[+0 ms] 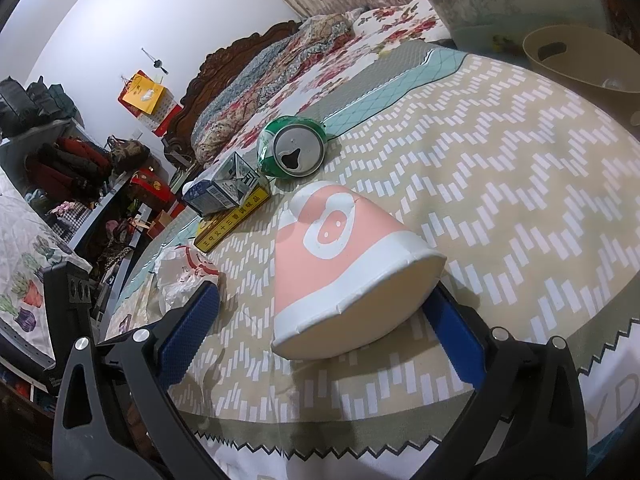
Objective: Collect trash
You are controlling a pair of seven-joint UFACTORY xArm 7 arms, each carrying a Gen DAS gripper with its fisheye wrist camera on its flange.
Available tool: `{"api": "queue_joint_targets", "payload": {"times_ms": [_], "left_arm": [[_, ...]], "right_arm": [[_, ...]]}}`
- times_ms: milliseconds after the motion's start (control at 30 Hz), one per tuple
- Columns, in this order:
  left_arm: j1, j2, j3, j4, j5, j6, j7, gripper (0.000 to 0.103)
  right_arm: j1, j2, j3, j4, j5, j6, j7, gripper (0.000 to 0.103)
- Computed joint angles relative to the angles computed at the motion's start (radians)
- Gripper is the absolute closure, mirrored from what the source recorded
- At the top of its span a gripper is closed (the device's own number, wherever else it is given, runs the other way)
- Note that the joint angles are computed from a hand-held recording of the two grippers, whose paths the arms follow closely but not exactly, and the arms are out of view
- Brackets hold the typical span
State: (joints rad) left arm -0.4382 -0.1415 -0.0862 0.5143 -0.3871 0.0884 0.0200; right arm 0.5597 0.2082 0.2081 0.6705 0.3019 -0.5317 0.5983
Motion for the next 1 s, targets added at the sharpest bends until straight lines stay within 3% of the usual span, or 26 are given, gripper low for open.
{"api": "queue_joint_targets", "payload": {"times_ms": [1000], "left_arm": [[0.031,0.003,-0.024,-0.011,0.112,-0.021,-0.072,0.009]], "right_arm": [[0.017,0.005,-0.009,0.005,0.035,-0.011,-0.035,0.003]]}}
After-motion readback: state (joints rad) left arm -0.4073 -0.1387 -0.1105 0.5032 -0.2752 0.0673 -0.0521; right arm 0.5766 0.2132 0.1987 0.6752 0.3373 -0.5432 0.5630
